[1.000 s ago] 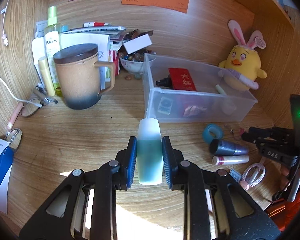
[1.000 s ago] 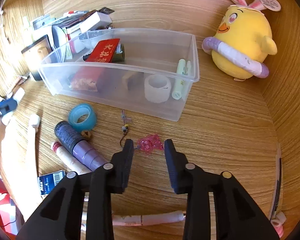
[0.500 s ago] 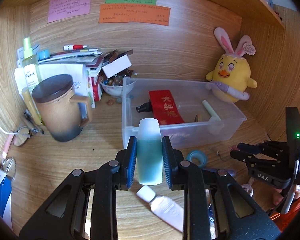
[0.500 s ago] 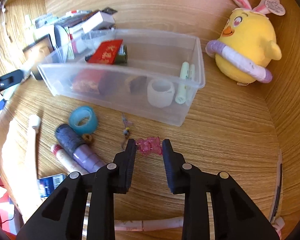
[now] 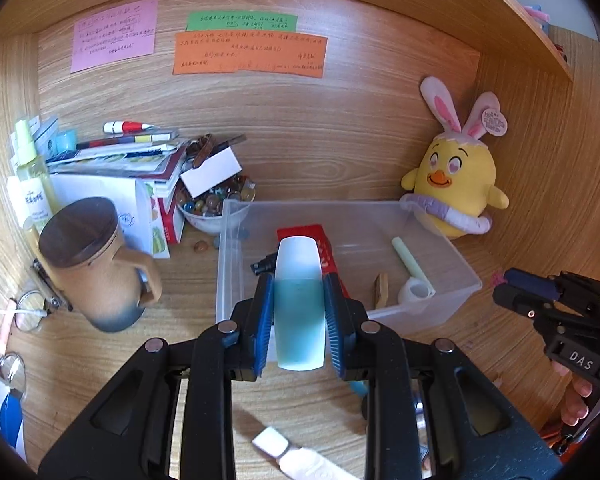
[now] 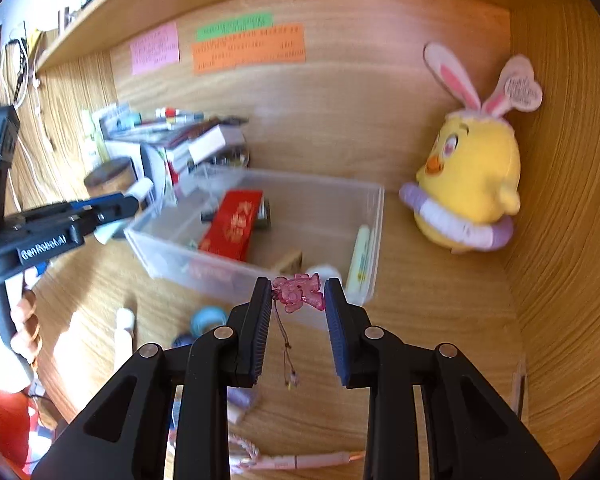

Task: Organize objects
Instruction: 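Carry both items over the clear box and open both grippers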

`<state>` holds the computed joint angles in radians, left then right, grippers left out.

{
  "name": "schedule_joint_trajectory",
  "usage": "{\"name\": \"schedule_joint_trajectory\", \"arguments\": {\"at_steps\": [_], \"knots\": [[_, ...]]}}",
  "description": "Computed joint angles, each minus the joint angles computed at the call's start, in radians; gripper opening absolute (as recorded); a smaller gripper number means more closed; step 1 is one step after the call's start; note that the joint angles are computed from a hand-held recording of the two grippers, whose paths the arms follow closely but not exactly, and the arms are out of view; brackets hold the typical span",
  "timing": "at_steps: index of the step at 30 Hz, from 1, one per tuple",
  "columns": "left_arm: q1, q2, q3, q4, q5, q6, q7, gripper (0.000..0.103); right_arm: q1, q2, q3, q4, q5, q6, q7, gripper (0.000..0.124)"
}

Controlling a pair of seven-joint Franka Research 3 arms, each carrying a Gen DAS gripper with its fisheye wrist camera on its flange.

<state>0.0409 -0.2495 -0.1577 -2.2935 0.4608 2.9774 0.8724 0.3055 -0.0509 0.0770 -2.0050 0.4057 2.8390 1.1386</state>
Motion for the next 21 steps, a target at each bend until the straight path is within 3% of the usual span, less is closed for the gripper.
{"name": "schedule_joint_trajectory", "arguments": {"at_steps": [10,21], "knots": [[0.0,0.067,0.008,0.087,0.015,-0.024,0.007,0.025,-0.005,0.079,0.003,0.149,0.044,0.015,-0.008,0.025],[-0.03,0.168,0.036,0.181,-0.047,-0.067,0.073,0.025,-0.003,0.18,0.005,0.273,-0.052,-0.011,0.06,0.025]]}}
